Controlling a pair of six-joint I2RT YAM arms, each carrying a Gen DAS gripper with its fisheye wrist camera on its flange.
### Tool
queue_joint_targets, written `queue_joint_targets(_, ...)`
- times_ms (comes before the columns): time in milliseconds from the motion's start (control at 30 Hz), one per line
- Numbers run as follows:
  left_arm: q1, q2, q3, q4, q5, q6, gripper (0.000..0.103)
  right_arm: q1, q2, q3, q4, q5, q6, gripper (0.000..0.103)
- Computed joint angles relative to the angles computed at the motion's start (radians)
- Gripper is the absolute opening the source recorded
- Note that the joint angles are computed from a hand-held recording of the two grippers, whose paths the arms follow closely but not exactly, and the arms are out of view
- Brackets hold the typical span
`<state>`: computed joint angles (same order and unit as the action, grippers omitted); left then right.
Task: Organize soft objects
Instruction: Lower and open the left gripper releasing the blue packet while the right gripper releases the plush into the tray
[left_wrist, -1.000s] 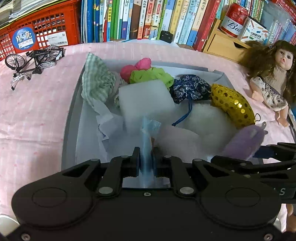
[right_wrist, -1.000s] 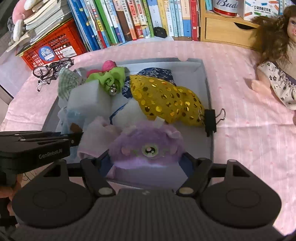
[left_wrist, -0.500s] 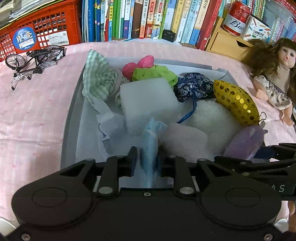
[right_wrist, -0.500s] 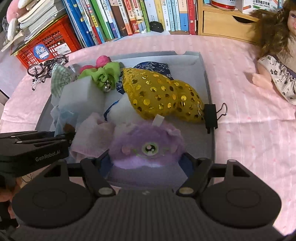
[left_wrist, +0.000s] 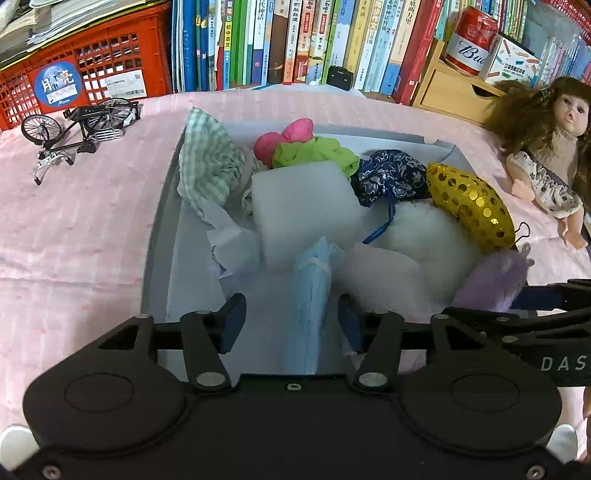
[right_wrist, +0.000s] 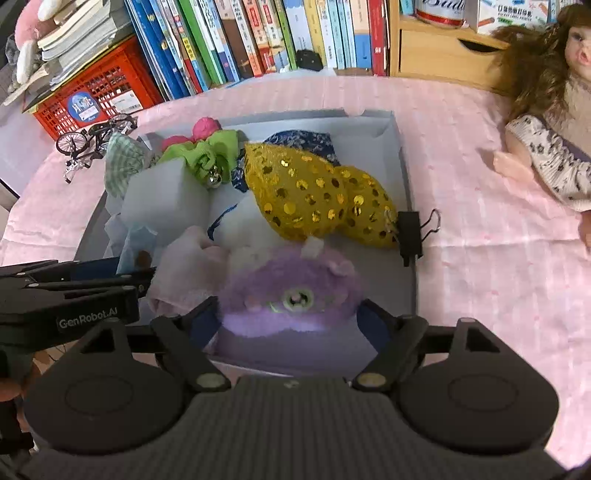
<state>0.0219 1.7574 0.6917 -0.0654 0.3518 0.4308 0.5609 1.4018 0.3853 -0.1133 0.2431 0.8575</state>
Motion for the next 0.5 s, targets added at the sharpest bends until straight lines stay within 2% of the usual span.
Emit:
queue_joint_targets(200,0.028,-0.055,-0.021,-0.024,0.023,0.023,0.065,0.042,-0.07,-0.001,-0.067,0.055,0.022,0.092)
queue_joint_targets(500,0.094,-0.168,-0.068,-0.067,0.112,0.085,0.077,0.145,-0.198,-0.019,-0.162,0.151,0.081,0.094)
